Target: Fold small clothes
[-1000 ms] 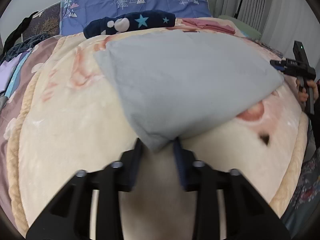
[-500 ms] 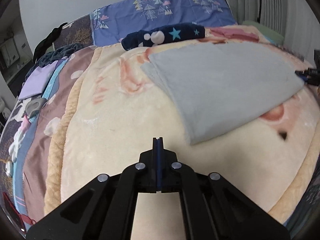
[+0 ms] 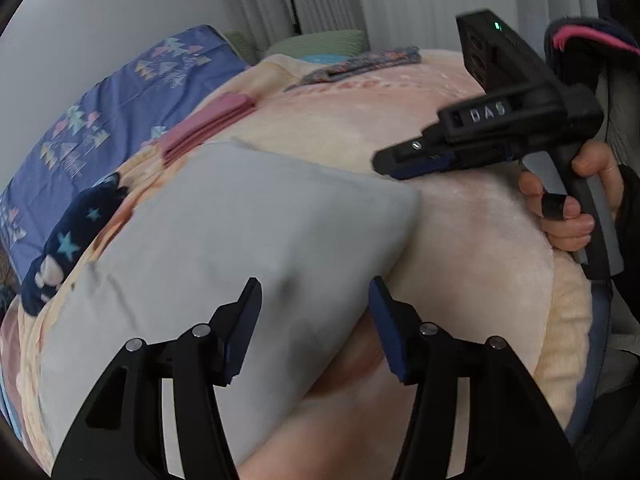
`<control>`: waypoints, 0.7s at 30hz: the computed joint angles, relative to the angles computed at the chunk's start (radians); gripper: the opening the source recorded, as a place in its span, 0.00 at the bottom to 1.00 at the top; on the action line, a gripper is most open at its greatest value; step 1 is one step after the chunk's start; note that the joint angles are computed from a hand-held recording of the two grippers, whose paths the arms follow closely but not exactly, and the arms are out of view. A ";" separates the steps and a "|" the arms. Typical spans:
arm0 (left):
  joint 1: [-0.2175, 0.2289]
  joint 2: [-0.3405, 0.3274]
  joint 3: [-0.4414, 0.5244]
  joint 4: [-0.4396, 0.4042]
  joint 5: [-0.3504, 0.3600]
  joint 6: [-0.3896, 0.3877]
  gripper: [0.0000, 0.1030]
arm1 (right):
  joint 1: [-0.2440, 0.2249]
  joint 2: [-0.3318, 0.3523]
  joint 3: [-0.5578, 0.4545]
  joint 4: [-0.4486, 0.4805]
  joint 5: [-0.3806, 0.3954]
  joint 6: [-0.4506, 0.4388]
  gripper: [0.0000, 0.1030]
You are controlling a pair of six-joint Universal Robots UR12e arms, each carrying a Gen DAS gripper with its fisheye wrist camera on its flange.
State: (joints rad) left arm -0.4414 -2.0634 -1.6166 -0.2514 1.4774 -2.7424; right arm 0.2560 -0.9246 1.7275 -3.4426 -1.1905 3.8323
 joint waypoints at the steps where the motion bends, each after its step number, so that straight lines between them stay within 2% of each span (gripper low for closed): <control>1: -0.018 -0.020 0.025 -0.015 0.016 0.025 0.56 | -0.004 0.006 0.004 -0.033 0.012 0.027 0.35; 3: -0.044 -0.051 0.063 -0.034 0.062 0.058 0.58 | -0.019 0.026 0.010 -0.123 0.056 0.092 0.35; 5: -0.057 -0.072 0.087 -0.035 0.104 0.072 0.59 | -0.029 0.039 0.010 -0.170 0.090 0.123 0.35; 7: -0.053 -0.076 0.101 -0.052 0.089 0.049 0.59 | -0.035 0.045 0.008 -0.190 0.109 0.148 0.35; 9: -0.047 -0.074 0.107 -0.050 0.089 0.010 0.60 | -0.039 0.042 0.004 -0.173 0.129 0.155 0.35; 11: -0.051 -0.074 0.109 -0.033 0.105 -0.018 0.60 | -0.044 0.023 -0.006 -0.081 0.156 0.120 0.39; 13: -0.049 -0.069 0.103 -0.008 0.103 -0.048 0.59 | -0.037 -0.009 -0.022 0.055 0.119 0.020 0.47; 14: -0.047 -0.066 0.100 0.001 0.099 -0.071 0.54 | -0.026 -0.028 -0.039 0.125 0.056 -0.055 0.49; 15: -0.042 -0.061 0.096 0.006 0.085 -0.102 0.45 | -0.019 -0.036 -0.054 0.165 0.018 -0.102 0.50; 16: -0.037 -0.055 0.094 0.000 0.070 -0.132 0.40 | -0.014 -0.040 -0.074 0.204 -0.007 -0.140 0.50; 18: -0.022 -0.047 0.094 -0.015 0.052 -0.202 0.24 | -0.014 -0.031 -0.129 0.257 -0.003 -0.191 0.50; 20: -0.014 -0.045 0.098 -0.024 0.058 -0.255 0.17 | -0.012 -0.011 -0.201 0.344 0.011 -0.256 0.50; 21: -0.009 -0.045 0.098 -0.027 0.063 -0.288 0.17 | -0.010 0.005 -0.246 0.411 0.015 -0.290 0.50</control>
